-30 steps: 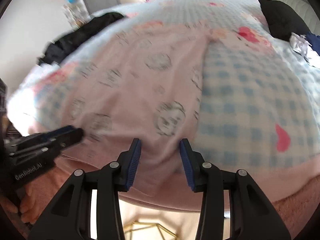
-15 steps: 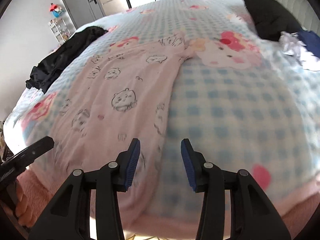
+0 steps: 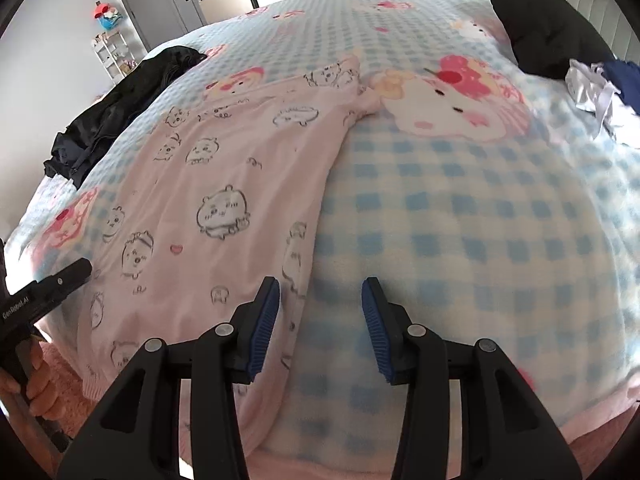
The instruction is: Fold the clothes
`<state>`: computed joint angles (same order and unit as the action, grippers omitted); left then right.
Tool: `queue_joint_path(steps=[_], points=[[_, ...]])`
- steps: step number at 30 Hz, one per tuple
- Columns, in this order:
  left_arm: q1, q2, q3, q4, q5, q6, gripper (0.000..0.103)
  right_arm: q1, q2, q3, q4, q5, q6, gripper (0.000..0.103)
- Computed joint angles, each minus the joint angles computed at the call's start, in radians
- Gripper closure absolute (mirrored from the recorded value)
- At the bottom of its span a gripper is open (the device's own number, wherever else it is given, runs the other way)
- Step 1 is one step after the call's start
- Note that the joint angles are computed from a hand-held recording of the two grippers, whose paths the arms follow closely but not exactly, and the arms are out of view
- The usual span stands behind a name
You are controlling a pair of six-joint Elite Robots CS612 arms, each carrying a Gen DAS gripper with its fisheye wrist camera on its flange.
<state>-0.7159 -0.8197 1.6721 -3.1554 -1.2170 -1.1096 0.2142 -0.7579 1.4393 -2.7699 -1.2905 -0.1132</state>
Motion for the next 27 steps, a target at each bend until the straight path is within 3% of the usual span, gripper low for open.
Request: queue_joint_path(steps=[2, 7, 9, 16, 21, 24, 27], points=[[0.013, 0.016, -0.019, -0.036, -0.024, 0.016, 0.074, 0.005, 0.011, -0.02, 0.015, -0.013, 0.025, 0.059], [0.032, 0.04, -0.08, 0.055, -0.065, 0.083, 0.076, 0.018, 0.025, -0.048, 0.049, -0.05, 0.041, 0.059], [0.034, 0.045, -0.09, 0.077, -0.066, 0.093, 0.099, 0.022, 0.025, -0.052, 0.052, -0.066, 0.024, 0.059], [0.023, 0.026, -0.052, 0.029, 0.002, 0.087, 0.1, 0.028, 0.028, -0.06, 0.045, -0.107, 0.005, 0.059], [0.022, 0.011, -0.046, 0.101, 0.026, 0.08, 0.1, 0.04, 0.053, -0.076, 0.038, -0.185, 0.007, 0.059], [0.027, 0.017, -0.051, 0.141, 0.01, 0.059, 0.099, 0.035, 0.055, -0.077, 0.037, -0.177, 0.069, 0.059], [0.028, 0.016, -0.05, 0.153, 0.003, 0.05, 0.095, 0.028, 0.052, -0.077, 0.045, -0.153, 0.072, 0.059]])
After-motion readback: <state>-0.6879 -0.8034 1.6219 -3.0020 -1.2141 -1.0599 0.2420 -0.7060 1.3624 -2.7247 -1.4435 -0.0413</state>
